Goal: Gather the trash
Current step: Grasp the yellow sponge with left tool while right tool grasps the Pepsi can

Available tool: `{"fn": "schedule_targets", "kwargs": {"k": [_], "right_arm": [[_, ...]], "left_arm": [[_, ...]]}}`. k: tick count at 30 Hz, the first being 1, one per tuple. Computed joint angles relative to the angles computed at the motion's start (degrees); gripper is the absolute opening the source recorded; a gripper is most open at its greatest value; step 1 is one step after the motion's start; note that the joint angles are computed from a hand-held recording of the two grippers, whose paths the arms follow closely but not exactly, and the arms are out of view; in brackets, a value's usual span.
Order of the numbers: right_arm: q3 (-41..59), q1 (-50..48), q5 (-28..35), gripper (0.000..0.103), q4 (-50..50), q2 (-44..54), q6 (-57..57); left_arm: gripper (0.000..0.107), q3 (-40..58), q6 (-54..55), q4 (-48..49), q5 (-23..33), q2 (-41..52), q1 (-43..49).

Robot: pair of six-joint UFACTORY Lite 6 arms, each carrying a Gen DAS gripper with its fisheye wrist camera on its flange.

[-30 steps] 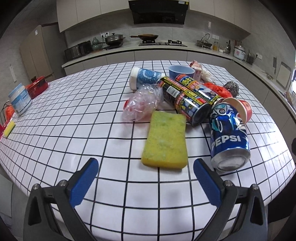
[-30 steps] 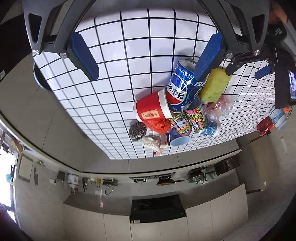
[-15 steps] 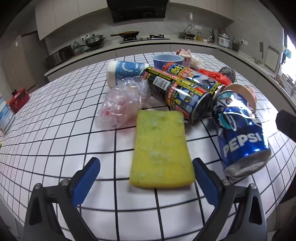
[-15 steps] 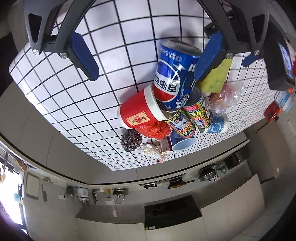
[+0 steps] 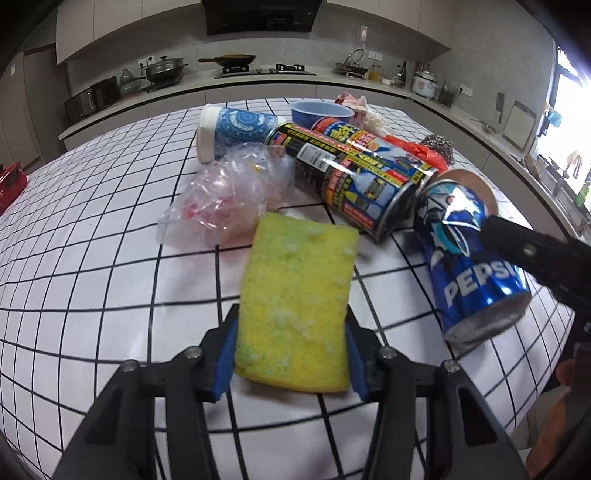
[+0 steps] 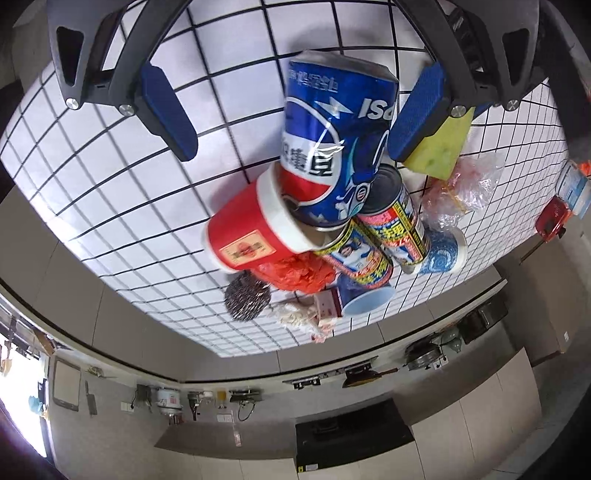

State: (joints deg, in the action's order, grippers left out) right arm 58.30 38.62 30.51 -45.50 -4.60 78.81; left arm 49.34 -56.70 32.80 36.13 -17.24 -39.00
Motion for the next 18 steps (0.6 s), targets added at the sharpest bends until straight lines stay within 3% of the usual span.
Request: {"fn": "schedule_targets", "kwargs": {"k": [5,8,11,15,18], "right_arm": [[1.3,-1.2,-3.5,0.101,2.7,4.2,-1.4],[2.5,-2.2,-6.0,0.092,7.2,6.8,-5.3],[2.9,-2.4,-8.2,0.070,12.2,8.0,-9.9],[2.0,-2.4,-9.1,0.069,12.6,7.6,-10.6],[0.5,-1.8,-9.0,0.069,10.5,5.9,-9.0]], "left_arm": [[0.048,-2.3,-0.3,-0.1,0.1,-3.1,0.2],[0.047,-1.4,1.7,-1.0,-1.0,-2.2,1.4],[0.045,-1.7,2.3,-1.7,-1.8,-2.3,1.8],[0.045,-2.0,4.2,-3.6,-2.3,-3.0,2.5],[0.060,-1.1,2.8,-3.1,-1.4,-1.8,2.7]]}}
